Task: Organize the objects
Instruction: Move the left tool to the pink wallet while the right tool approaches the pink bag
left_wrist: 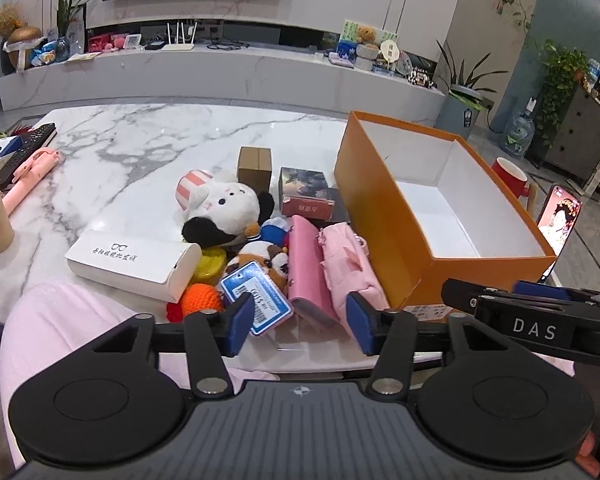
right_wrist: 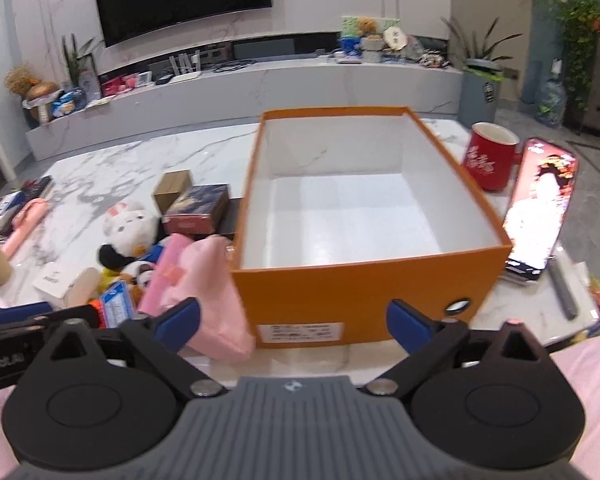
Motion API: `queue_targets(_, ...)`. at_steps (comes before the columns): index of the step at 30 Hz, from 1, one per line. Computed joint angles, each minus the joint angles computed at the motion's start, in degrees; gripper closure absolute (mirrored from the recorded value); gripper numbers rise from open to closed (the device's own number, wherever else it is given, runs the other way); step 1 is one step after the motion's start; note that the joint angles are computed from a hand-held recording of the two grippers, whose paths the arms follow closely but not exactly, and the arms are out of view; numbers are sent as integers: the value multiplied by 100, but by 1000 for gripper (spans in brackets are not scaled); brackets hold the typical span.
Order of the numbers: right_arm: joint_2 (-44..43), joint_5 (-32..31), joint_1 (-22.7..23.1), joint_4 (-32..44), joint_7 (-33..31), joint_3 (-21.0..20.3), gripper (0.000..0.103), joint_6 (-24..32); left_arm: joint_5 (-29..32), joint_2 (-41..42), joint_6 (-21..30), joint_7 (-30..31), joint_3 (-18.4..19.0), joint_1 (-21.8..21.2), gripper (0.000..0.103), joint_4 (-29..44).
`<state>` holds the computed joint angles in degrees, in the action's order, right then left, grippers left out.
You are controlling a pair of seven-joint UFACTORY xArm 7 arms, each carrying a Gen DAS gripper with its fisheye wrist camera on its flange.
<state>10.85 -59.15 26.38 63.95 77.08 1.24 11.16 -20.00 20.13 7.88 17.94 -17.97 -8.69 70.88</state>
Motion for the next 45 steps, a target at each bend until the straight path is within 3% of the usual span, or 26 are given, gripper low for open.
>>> queue_targets(3, 166, 1110, -278, 31, -1115, 338, 32, -340, -5, 128, 210, 107, -22, 86, 55, 212)
queue_targets(6, 362, 2189, -582, 150, -2294, 790, 42, -458, 0, 268, 385, 199, 15, 99, 62, 436)
queue_targets(9, 557, 2885, -726, 384, -3102, 1094, 48, -365, -11, 406, 618, 333, 29, 126, 69, 679)
queue_targets(17, 1097, 3741, -479, 1214, -4460, 1174, 56, 94, -454, 845, 1368, 927, -48, 343, 77, 1404)
queue_targets(24, 1633, 4089, 55, 1995, -5100, 755, 63, 640, -679, 1308, 2036, 1131, 94, 354, 79, 2097)
queue_targets(30, 2026, 4229, 473, 2589, -5426, 320, 64, 896, -541, 1652, 2364, 1166, 247, 274, 79, 2605)
queue_targets(41, 2563, 4365, 623, 3483, -5823, 147, 62, 1607, -536, 2276, 3074, 1206, 235, 193, 79, 3585)
queue_targets(45, 2391, 4221, 672, 3184, -5824, 76, 65, 1448, -649, 2366, 3267, 1193, 188, 220, 78, 3747)
